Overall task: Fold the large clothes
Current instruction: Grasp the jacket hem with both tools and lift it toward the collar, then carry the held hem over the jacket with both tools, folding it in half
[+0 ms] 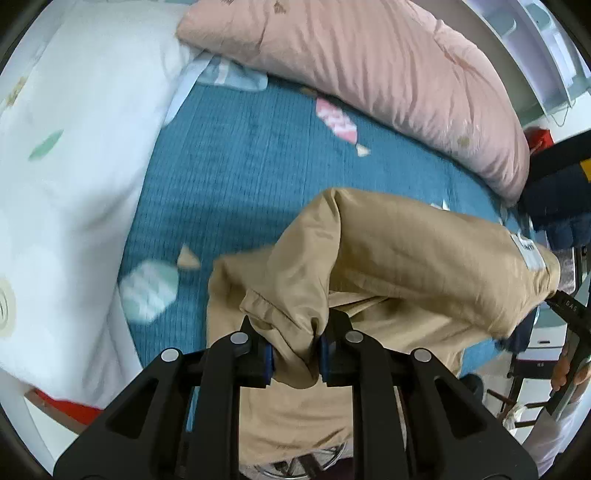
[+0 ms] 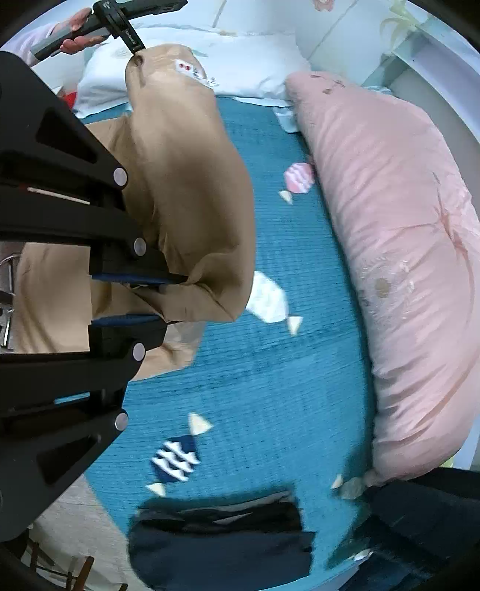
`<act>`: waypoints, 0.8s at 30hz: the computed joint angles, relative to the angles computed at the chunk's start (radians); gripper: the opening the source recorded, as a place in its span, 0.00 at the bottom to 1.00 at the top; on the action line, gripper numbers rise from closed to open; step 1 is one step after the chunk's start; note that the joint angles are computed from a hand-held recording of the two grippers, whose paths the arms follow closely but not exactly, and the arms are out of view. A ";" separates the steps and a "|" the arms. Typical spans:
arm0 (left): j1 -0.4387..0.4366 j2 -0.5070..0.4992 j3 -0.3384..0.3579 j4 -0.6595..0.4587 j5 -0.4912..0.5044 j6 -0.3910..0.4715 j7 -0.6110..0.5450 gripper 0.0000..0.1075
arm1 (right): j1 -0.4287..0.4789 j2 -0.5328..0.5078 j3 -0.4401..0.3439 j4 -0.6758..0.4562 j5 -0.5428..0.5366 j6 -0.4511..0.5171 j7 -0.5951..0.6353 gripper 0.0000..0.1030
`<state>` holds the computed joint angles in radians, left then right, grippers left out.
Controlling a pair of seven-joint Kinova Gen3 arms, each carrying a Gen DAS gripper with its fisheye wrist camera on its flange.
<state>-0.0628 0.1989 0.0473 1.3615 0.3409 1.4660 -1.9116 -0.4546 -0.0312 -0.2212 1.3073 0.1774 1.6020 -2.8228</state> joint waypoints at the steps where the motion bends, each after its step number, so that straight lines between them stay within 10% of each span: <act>1: -0.007 -0.014 -0.003 0.024 0.001 -0.004 -0.015 0.15 | -0.013 -0.014 -0.016 0.018 0.001 -0.002 -0.027 0.12; 24: -0.162 -0.138 -0.128 0.525 0.082 -0.117 -0.306 0.18 | -0.144 -0.116 -0.191 0.512 -0.196 -0.310 -0.412 0.13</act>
